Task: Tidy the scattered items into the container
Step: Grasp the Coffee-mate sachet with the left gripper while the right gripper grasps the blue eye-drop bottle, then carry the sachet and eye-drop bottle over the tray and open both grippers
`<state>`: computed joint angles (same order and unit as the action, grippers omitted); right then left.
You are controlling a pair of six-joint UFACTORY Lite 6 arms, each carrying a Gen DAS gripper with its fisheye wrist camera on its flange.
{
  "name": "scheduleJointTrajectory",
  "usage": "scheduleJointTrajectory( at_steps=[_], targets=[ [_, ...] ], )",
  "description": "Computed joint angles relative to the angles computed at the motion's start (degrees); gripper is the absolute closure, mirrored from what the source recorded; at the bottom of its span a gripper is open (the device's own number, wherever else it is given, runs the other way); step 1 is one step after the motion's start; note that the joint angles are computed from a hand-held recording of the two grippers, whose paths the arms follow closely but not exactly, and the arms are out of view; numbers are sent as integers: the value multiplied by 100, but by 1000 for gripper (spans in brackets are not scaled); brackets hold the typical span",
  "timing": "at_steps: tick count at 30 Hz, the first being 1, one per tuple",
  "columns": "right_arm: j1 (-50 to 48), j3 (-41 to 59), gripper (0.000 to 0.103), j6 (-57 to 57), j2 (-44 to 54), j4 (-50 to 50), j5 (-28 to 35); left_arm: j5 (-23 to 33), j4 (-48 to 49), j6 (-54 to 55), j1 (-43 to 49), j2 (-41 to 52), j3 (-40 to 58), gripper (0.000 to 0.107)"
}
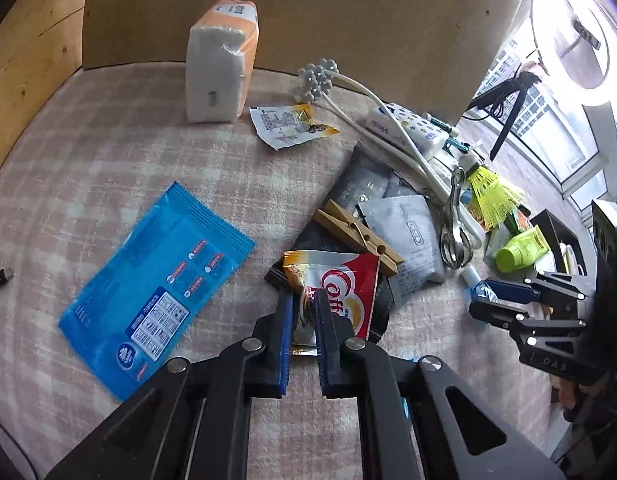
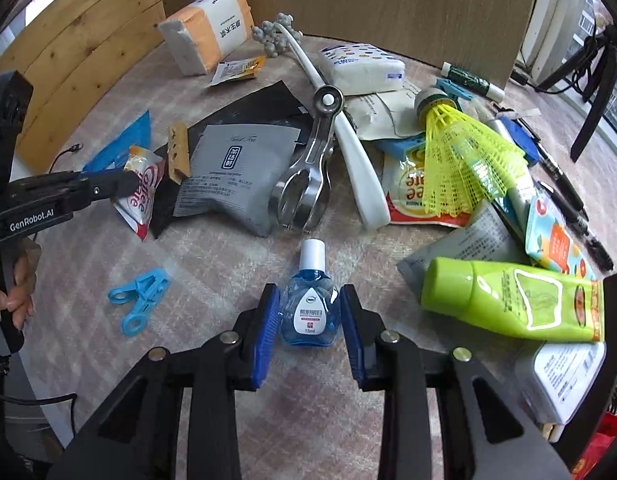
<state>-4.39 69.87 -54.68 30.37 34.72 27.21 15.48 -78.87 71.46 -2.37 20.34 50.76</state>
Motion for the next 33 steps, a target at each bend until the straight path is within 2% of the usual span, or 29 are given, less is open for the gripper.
scheduleJointTrajectory(
  at_steps=[8,14,18,22,27,33],
  targets=[
    [-428,-729,73,-909,-806,952,294,211,287,-376,187,-1021,-630,101],
    [-1242,-1187,73,-1501,-1545,1420,817,284,1292,-1767,-216,-2000,-905,101],
    [-1972,-1206,73,-1768,-1868,1426,1195,154,2114,-2997,-947,-2188,-652,101],
    [-3040,-830,73,-2054,-1907,1315,1749,-130,2869,-4245,-2005,-1869,-16,101],
    [-4398,365,73,-2257,-1257,1043,2367,-347,4078,-5903,-3194,-907,1290,101],
    [-5600,2511,73,-2167,173,732,3008,-121,6185,-8305,-4369,849,3794,101]
  ],
)
